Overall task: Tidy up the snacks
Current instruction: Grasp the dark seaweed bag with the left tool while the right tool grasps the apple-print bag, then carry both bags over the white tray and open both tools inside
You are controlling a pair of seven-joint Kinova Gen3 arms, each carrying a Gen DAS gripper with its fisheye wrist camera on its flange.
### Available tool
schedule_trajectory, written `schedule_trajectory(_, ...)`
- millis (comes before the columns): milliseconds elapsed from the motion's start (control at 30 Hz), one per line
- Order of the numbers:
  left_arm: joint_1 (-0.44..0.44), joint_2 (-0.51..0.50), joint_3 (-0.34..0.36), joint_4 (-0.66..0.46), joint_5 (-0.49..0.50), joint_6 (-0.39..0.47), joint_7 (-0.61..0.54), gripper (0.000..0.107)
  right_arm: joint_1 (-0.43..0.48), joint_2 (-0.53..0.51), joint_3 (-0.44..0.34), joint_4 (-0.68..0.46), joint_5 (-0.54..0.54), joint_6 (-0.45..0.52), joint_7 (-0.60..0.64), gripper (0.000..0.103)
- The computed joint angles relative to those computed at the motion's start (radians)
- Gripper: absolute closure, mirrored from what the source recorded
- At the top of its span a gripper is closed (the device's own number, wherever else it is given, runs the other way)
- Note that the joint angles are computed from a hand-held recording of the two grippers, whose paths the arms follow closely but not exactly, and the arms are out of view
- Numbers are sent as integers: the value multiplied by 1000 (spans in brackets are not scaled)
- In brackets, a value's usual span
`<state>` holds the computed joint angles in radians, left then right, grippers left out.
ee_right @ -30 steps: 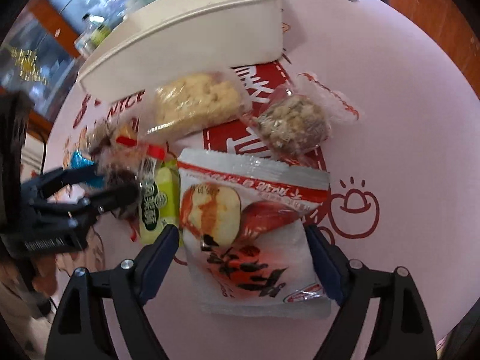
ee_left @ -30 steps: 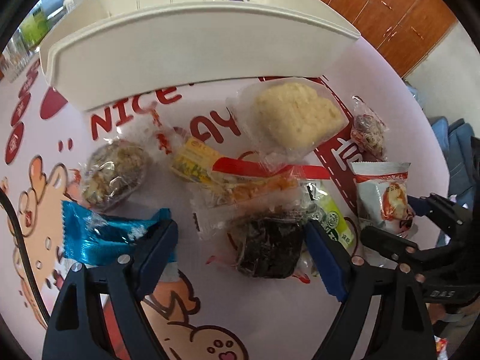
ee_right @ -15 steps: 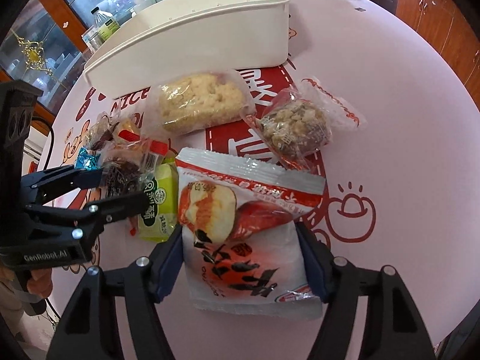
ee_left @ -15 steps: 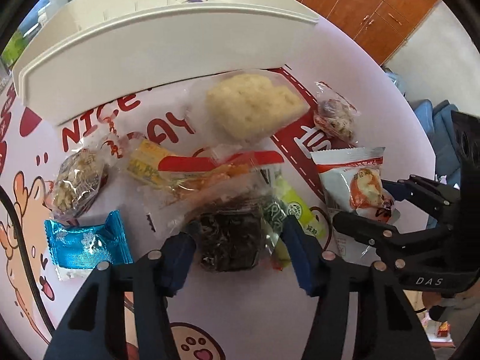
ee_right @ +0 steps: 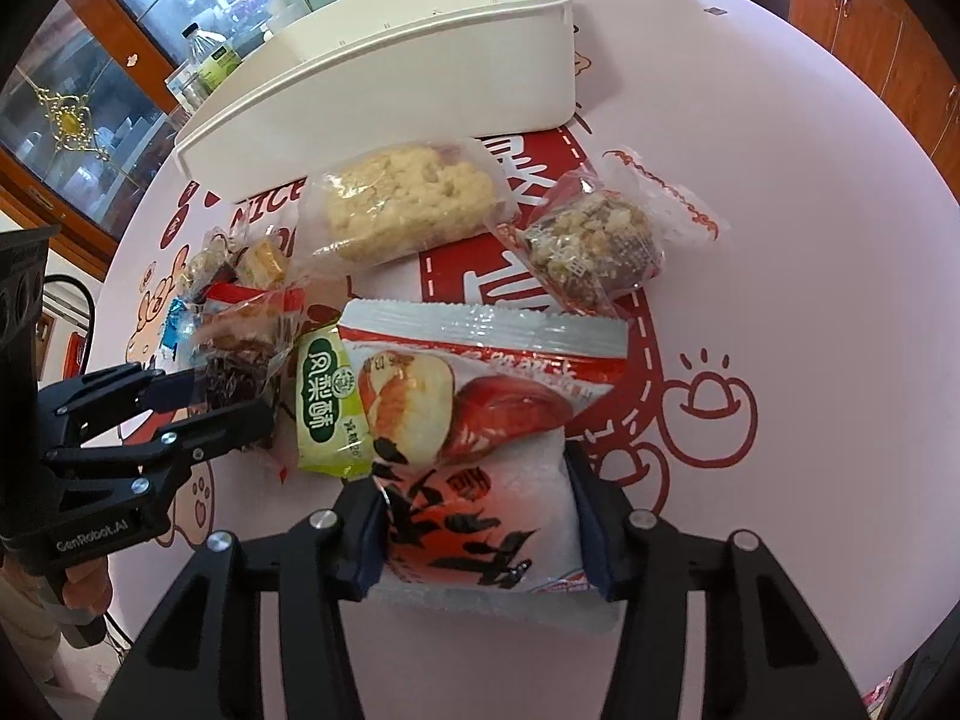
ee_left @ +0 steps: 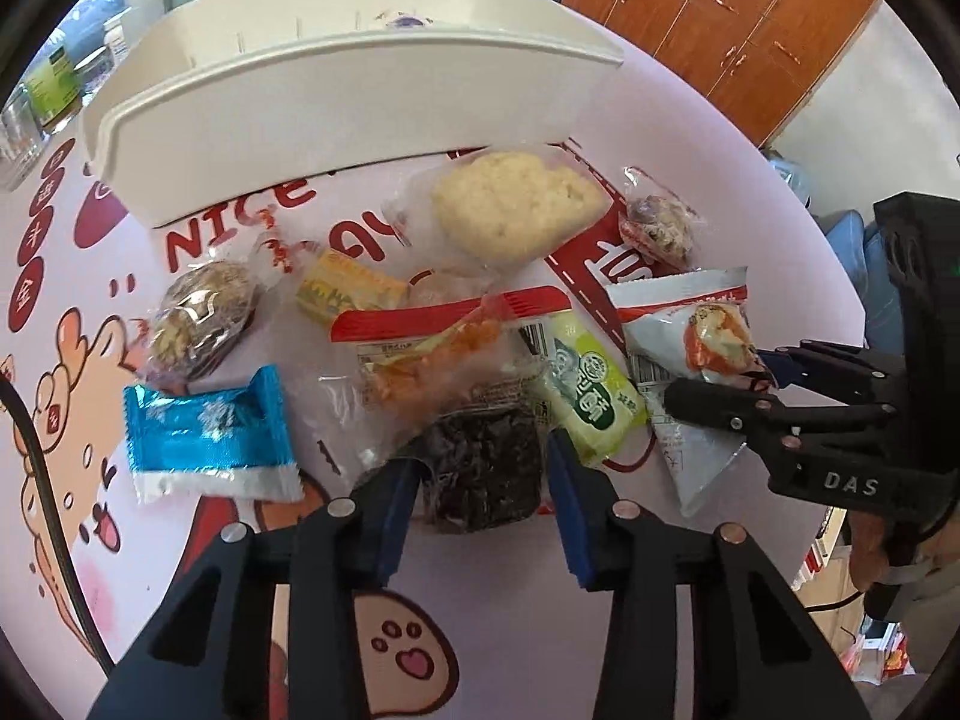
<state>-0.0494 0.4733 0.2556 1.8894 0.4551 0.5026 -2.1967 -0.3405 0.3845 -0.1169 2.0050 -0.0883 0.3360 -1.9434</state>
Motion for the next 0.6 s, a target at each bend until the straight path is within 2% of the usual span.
schedule_trajectory(67,-41,-19,18,17,25,13,-34,67,-12,-6,7,2,5,-2,-11,55)
schedule_trajectory(133,-40,-32,2,18,55,37,-55,67,-9,-15,-1,4,-1,-1,-14,55)
schedule_trajectory(233,-141,-40,52,0,117,150,-98,67,1,-34,-12,9,-37,-1,16,55)
schedule_trajectory(300,-216,-38,82,-15,183,231,-137,67,79,-47,-83,14,-114,-6,78,55)
schedule_trajectory(333,-225,-44,70,-16,207,259,-156,67,125,-55,-127,19,-155,-14,101,56)
schedule_trajectory(400,-201,-61,12,-20,252,305,-193,67,162,-69,-159,21,-196,-18,135,55)
schedule_trajectory(500,-209,-67,-15,-33,299,378,-216,67,101,-96,-104,12,-175,-5,114,55)
schedule_trajectory(600,-204,-58,-48,-49,348,442,-214,67,88,-120,-98,8,-187,0,122,55)
